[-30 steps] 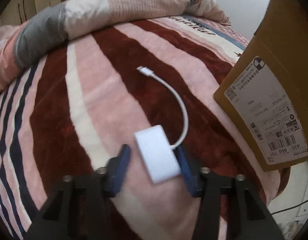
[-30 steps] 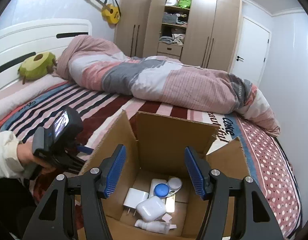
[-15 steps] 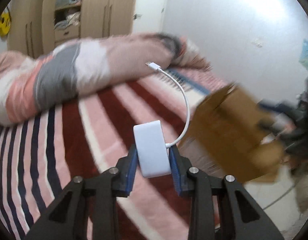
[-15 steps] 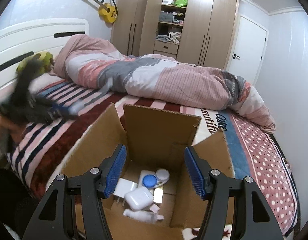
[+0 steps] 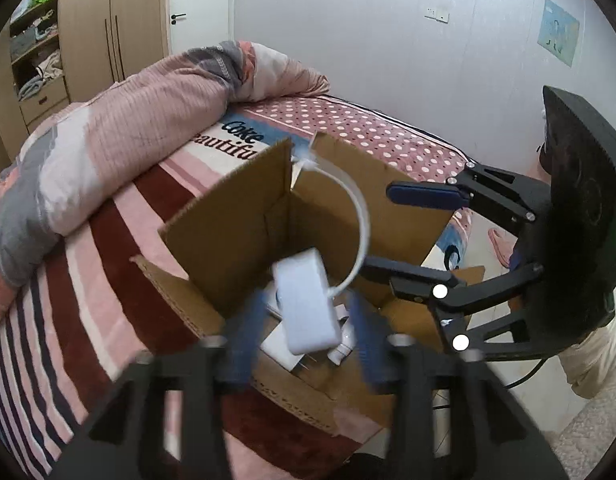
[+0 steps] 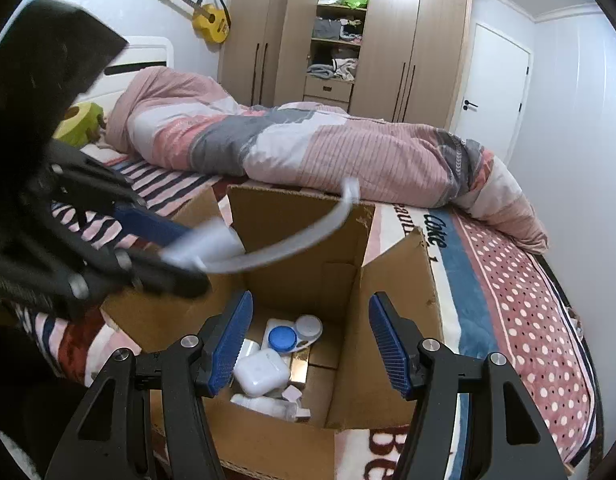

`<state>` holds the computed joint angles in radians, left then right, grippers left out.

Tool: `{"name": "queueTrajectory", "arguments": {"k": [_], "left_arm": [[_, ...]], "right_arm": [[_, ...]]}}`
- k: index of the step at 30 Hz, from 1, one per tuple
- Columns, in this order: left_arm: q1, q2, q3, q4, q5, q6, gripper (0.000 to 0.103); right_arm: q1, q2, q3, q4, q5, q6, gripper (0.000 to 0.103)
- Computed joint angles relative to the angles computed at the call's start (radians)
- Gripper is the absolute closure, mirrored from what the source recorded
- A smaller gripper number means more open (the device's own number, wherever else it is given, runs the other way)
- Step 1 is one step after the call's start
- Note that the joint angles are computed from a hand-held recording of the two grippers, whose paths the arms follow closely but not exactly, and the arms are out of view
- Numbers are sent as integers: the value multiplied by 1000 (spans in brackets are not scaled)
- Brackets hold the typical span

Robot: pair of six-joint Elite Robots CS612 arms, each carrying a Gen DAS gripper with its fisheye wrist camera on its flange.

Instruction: Organize rigid objects

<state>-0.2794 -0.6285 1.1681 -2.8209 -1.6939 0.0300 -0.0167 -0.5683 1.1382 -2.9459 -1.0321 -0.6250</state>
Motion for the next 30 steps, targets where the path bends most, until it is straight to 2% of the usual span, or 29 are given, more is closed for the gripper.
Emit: {"name": "queueTrajectory", "arguments": {"k": [2, 4, 6, 9, 12, 13, 15, 17, 20, 25, 30], "left_arm": [[-1, -7, 23, -55, 28, -12, 28], [6, -24, 55, -102, 38, -36, 27], [12, -37, 81, -142, 54, -68, 17], [8, -67, 150, -237, 181, -133, 12], [-3, -86, 198, -285, 356, -216, 12], [-8, -92, 215, -296, 428, -249, 12], [-9, -97, 237, -319, 484, -289, 12], [-5, -105, 263, -350, 506, -340, 12], [-3, -109, 294, -400, 537, -400, 12], [-7, -108, 320, -445, 596, -433, 12], [-6, -109, 327, -451, 609, -441, 12]], "right_arm": [[0, 0, 1, 6, -2, -5, 46], [1, 1, -1, 11, 0, -6, 46], [2, 2, -2, 11, 3, -5, 46], [2, 2, -5, 15, 22, -2, 46], [-4, -4, -6, 50, 95, -3, 44], [-6, -6, -5, 56, 118, -1, 39], [-9, -11, 0, 57, 163, 4, 27], [-12, -14, 5, 59, 219, 3, 13], [-19, -16, 6, 72, 312, -3, 2], [-14, -16, 5, 73, 335, -7, 0], [-9, -15, 0, 85, 333, -7, 0]]}}
